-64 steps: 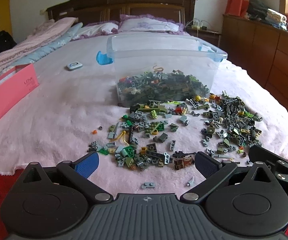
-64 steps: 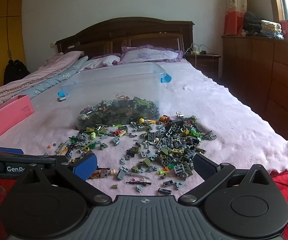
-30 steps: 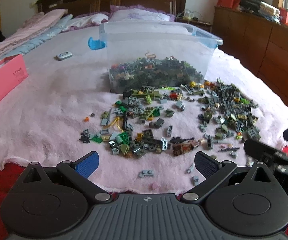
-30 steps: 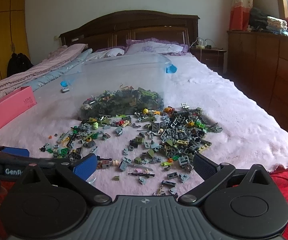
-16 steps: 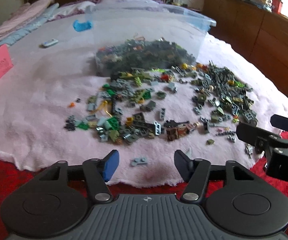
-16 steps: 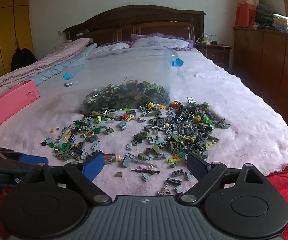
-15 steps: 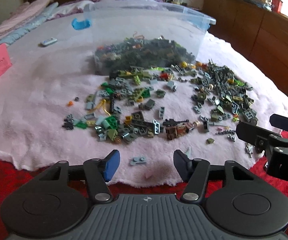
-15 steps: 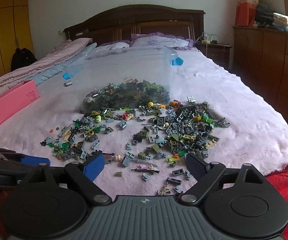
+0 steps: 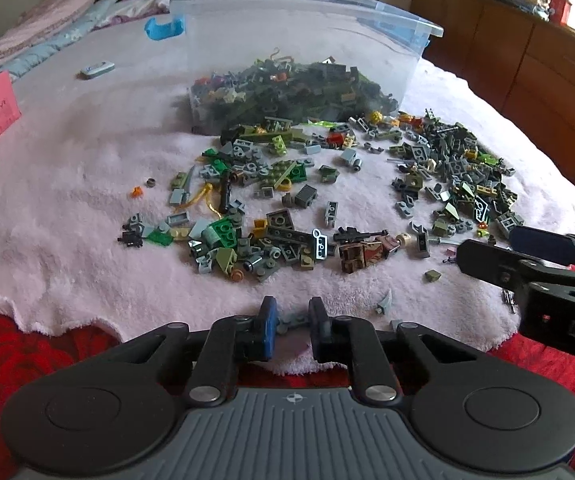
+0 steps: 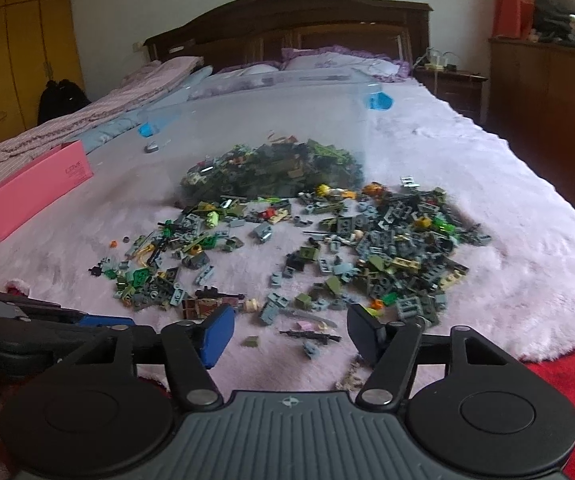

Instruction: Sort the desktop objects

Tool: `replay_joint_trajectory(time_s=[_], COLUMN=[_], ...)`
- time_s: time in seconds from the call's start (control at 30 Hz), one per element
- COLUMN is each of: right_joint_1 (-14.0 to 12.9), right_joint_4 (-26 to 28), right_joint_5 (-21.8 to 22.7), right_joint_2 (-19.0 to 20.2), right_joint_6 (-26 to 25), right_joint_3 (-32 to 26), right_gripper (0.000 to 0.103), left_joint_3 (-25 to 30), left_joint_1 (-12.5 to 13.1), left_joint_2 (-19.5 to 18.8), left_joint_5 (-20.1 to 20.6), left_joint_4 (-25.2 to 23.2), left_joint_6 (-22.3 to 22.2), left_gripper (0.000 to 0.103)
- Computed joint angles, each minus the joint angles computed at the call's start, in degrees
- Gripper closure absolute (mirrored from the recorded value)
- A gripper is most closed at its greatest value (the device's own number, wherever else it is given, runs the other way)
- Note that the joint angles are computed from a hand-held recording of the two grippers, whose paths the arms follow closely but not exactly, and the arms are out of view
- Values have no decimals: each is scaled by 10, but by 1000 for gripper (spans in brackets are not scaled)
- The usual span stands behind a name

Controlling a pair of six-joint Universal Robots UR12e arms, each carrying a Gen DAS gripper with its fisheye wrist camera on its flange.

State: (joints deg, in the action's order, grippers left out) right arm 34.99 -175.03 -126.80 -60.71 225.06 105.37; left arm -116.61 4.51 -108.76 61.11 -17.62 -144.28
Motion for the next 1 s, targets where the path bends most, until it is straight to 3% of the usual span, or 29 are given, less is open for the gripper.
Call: replay_joint_trajectory(time_s=[0.1, 0.23, 0.4, 0.63, 1.0], right_joint_1=[-7, -12, -17, -25, -23], right_joint_4=[2, 21, 27, 42, 46], right_joint_5=[23, 35, 48, 70, 63], right_joint_2=[5, 15, 21, 24, 28], right_joint_6=[-27, -53, -61, -44, -45], right_joint_3=[-8, -23, -30, -34, -37], right_gripper=[49, 68, 78, 79, 79], left_joint_3=[-1, -2, -2, -2, -4], left_joint_1=[0, 0, -1, -1, 0], left_joint_2=[0, 0, -1, -1, 4], left_joint_5=[0, 1, 1, 3, 8], left_joint_4=[3, 5, 6, 7, -2], left_joint_6=[4, 7, 6, 5, 8], left_gripper=[84, 84, 84, 84, 81])
